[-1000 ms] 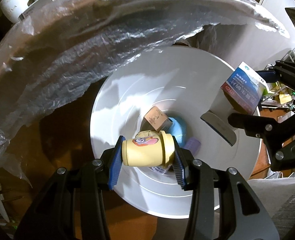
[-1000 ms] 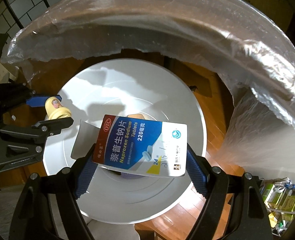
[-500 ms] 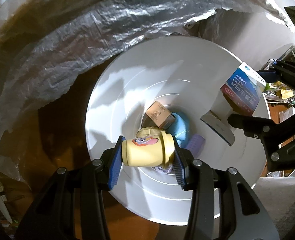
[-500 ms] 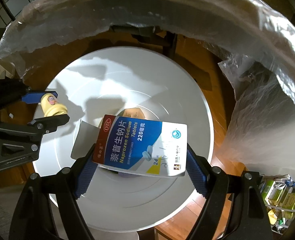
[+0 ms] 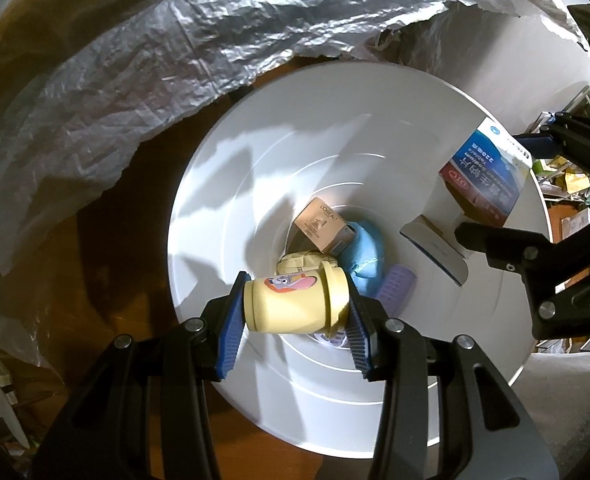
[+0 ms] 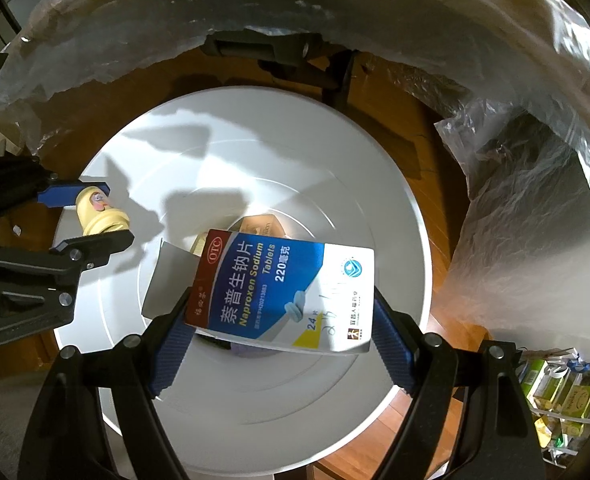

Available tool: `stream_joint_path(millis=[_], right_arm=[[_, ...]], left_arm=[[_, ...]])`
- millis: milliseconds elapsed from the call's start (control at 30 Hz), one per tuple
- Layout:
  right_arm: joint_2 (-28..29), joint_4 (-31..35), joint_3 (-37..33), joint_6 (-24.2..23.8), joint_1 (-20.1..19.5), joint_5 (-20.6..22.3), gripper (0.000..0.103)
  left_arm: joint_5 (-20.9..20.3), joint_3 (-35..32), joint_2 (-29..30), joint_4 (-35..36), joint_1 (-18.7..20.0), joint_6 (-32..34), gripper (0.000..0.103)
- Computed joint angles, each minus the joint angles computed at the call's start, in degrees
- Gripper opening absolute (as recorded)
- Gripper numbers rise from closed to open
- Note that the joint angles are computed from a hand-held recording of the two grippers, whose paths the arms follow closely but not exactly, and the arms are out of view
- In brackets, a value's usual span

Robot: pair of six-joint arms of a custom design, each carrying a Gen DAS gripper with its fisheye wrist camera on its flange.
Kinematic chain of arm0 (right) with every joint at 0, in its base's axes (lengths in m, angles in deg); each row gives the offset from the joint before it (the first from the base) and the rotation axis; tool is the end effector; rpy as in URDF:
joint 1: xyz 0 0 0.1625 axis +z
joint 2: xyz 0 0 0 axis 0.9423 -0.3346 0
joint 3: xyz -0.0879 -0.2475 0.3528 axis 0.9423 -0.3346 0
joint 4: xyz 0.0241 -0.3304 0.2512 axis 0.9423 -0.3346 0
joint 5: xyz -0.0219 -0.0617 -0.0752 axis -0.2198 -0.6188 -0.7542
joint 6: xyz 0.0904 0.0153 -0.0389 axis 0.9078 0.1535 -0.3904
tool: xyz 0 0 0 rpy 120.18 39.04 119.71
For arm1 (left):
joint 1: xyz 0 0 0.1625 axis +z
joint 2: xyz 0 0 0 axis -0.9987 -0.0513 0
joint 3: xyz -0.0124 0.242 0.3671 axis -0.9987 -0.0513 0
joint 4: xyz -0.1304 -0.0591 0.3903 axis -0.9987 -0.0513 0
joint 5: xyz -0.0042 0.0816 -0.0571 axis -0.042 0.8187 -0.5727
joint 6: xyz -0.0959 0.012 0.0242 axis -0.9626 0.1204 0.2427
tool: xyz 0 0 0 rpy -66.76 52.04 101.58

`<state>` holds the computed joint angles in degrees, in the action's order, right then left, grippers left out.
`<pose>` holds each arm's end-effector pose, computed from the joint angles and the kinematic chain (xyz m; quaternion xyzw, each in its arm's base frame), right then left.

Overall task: Collect trash
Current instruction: 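Carry the naproxen box and yellow cup over the white bin with both tools, then open both tools to drop the naproxen box and yellow cup into the bin, then move the left tool to the white medicine box while the right tool approaches the Tempo tissue pack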

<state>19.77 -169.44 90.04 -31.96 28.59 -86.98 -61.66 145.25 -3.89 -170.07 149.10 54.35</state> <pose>0.1737 -0.5935 -0.0280 0.3724 -0.8782 0.0090 0.3000 -0.0975 -0.6196 0.1929 0.1051 0.9148 -0.1031 0.3760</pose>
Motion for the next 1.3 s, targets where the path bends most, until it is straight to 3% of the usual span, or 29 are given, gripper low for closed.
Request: stream_joint_path(millis=[100,333,467,667,833,900,1033,1133,1300], right_arm=[[0.21,0.23,-0.26,0.59,0.04,-0.37,0.081],[-0.39,0.35,0.00,1.69,0.00,0.28,0.088],[-2.07,0.28,1.10,1.87,0.25,1.58,0.088],[-9.44,0.65,4.84,1.26,1.95,7.53,0.089],[-14.03,-2.72,4.67,-0.67,4.85,13.98,0.099],[-13.23,-3.11,1.54,-0.89,6.07,15.70,0.099],[-7.79,-3.25,-6.87,-2.97,8.01,16.50,0.099],[-1.87,-0.51,-15.54,-4.95,9.17,14.57,0.099],[6.33,10.80,-29.90,-0.28,9.62,14.32,0.099]], left_arm=[[0.13,-0.13,0.17,-0.20,0.10,-0.15,0.047],[1.46,0.25,-0.36,-1.15,-0.46,-0.18,0.079],[2.08,0.81,-1.39,-0.93,-1.11,-0.19,0.082],[3.28,3.55,-6.30,-2.84,-5.27,0.41,0.083],[6.22,5.44,-11.67,-12.04,-10.08,6.91,0.101],[8.47,4.63,-12.41,-17.71,-11.36,12.76,0.101],[13.61,-0.02,-9.67,-24.07,-9.37,21.49,0.101],[11.23,-5.31,-7.70,-23.35,-5.57,22.31,0.101],[4.95,-12.79,-5.23,-17.74,-0.48,24.26,0.101]])
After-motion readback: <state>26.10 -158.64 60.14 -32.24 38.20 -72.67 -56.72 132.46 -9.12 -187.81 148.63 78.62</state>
